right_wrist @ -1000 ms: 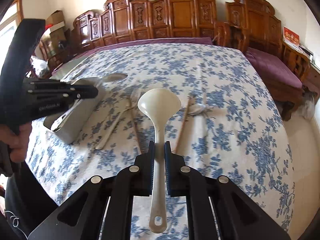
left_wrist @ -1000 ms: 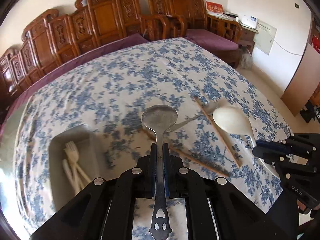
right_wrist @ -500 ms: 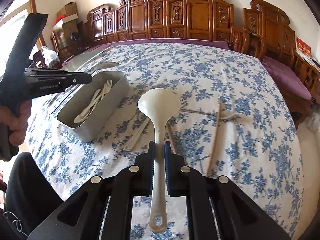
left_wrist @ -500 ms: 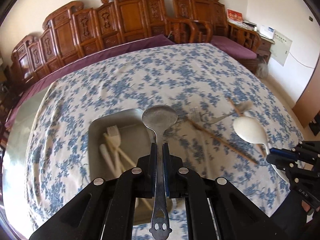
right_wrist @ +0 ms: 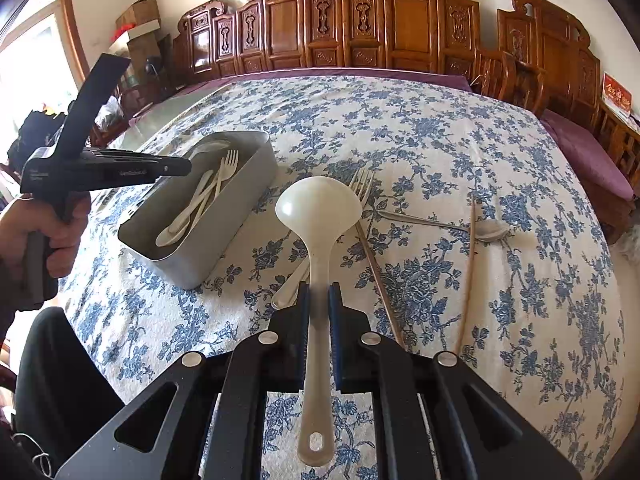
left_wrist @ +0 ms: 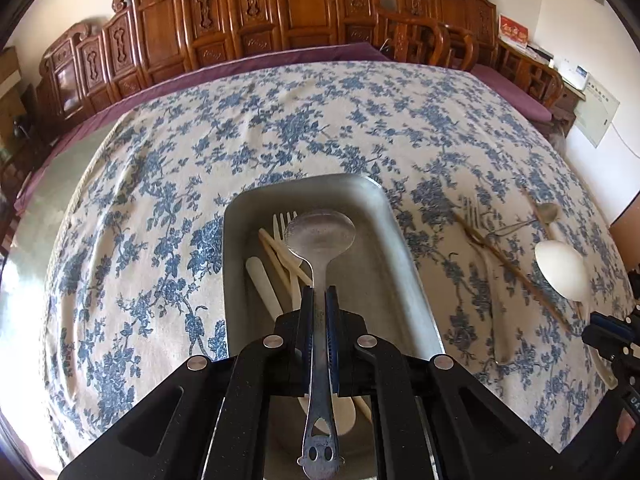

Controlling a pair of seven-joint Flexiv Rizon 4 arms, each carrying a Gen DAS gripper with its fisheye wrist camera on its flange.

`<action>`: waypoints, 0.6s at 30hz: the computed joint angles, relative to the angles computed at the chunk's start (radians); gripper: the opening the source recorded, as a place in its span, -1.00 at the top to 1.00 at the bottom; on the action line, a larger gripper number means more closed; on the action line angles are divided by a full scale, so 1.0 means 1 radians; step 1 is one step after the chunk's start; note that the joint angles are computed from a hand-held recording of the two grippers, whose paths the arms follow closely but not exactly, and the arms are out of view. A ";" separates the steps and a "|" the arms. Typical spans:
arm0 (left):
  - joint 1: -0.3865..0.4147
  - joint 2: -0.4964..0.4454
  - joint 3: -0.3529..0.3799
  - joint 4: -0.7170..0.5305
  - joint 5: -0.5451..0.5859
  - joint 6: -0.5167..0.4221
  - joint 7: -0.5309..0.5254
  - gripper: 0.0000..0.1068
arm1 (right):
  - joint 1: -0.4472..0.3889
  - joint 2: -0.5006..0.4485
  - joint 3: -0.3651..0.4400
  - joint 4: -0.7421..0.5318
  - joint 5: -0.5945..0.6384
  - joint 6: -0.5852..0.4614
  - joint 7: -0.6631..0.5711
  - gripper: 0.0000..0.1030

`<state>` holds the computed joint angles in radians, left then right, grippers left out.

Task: Organize utensils
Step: 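Lower the silver spoon into the tray and open the left tool while the right holds the ladle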

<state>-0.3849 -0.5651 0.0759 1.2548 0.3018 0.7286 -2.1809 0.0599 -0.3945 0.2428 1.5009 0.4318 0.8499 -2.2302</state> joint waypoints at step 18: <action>0.022 -0.080 -0.013 -0.063 -0.073 -0.029 0.050 0.87 | 0.010 -0.017 -0.001 -0.028 -0.022 -0.019 0.036 0.79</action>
<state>-0.3632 -0.6453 0.0634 1.1922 0.2287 0.7000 -2.1310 0.0697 -0.4117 0.2414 1.4728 0.4103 0.8310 -2.1946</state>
